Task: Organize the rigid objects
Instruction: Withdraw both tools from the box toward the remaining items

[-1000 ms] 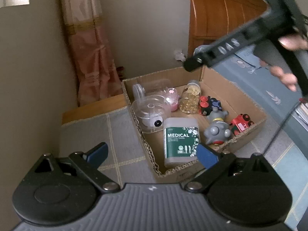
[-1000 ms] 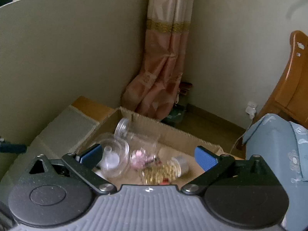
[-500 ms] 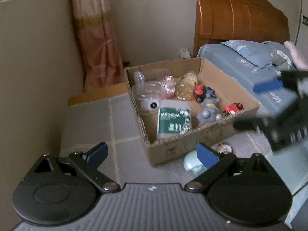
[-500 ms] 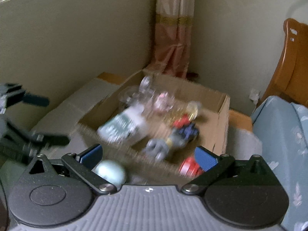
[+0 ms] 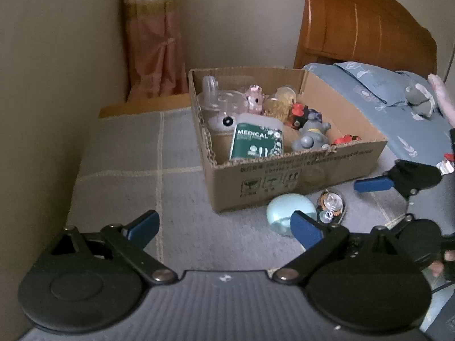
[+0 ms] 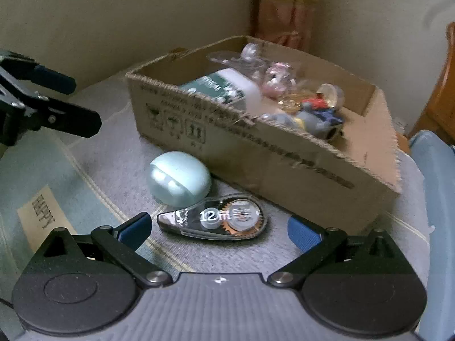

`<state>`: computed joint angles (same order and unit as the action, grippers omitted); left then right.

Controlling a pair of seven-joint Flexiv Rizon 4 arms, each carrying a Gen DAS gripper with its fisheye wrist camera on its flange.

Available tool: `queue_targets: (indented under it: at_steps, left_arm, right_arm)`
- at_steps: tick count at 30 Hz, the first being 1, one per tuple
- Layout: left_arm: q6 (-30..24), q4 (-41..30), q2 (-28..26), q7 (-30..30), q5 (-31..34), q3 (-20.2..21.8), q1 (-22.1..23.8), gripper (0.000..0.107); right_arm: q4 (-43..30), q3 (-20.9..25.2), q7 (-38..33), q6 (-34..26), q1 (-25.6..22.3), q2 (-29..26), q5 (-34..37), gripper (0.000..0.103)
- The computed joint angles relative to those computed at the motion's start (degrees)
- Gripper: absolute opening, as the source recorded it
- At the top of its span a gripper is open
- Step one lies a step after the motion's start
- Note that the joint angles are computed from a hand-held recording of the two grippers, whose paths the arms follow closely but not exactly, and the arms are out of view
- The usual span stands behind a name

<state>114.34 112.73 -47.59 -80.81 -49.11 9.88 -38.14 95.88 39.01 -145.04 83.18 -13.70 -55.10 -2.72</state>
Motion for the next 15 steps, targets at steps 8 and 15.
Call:
queue_targets:
  at_steps: [8,15]
  left_arm:
    - [-1.7,-0.6,-0.6,-1.0,1.3,0.5,0.2,0.098]
    - [-3.1,-1.3,-0.9,-2.2,2.8,1.9,-0.7,0.098]
  right_arm:
    - [-2.4,2.7,-2.9,-1.8,-0.8,-3.3,-0.7,0.091]
    - [-1.7,2.4,-3.8,-2.0,-0.7,-2.0,2.6,0.077]
